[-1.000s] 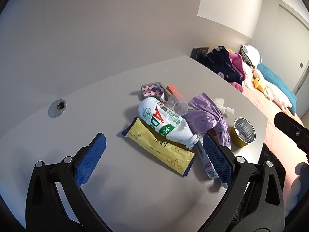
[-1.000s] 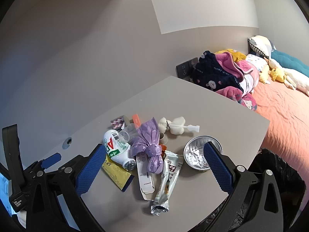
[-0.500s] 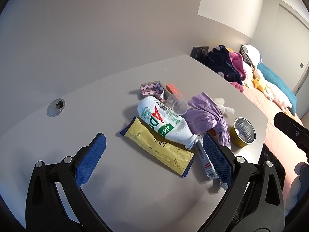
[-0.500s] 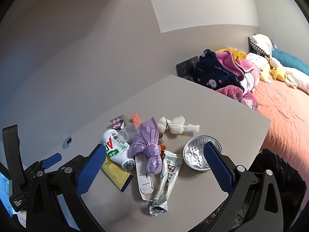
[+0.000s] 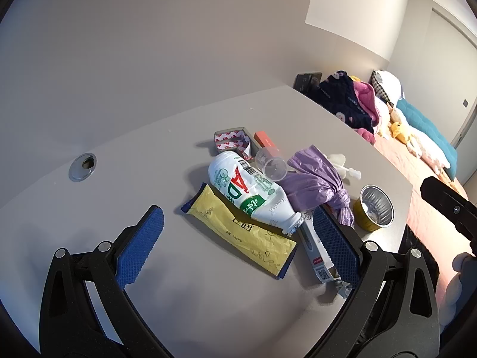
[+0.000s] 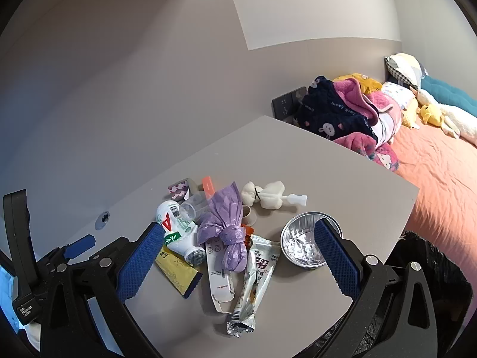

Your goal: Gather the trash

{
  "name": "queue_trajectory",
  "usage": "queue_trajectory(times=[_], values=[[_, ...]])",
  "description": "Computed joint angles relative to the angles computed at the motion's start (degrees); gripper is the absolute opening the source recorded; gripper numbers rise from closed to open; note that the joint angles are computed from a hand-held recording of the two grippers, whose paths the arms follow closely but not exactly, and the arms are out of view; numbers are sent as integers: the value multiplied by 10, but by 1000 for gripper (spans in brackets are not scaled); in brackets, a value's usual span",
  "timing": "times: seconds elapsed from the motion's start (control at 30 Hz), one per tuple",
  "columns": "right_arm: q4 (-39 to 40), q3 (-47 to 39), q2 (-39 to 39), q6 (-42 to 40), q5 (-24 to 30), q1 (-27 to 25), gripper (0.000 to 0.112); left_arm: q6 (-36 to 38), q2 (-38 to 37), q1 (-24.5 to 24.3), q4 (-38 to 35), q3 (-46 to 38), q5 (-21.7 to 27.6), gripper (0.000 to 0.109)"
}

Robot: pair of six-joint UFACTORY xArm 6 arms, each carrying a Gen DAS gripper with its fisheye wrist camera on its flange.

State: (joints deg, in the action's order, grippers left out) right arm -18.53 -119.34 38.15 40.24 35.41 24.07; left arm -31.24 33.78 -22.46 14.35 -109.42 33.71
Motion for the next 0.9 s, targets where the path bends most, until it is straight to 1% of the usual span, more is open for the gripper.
queue_trajectory(times=[0.13,0.7,0.8,0.9], values=[[5,-8,5,-6,3,-2,100,4,12,-1,-5,-19,9,97],[28,-39,29,-36,20,-4,100,0,33,1,-12,-45,24,97],[43,-49,38,-53,23,-5,100,-1,42,2,-21,-54,30,97],[53,-76,57,-73,36,-4,100,-7,50,4,-26,-65,40,97]])
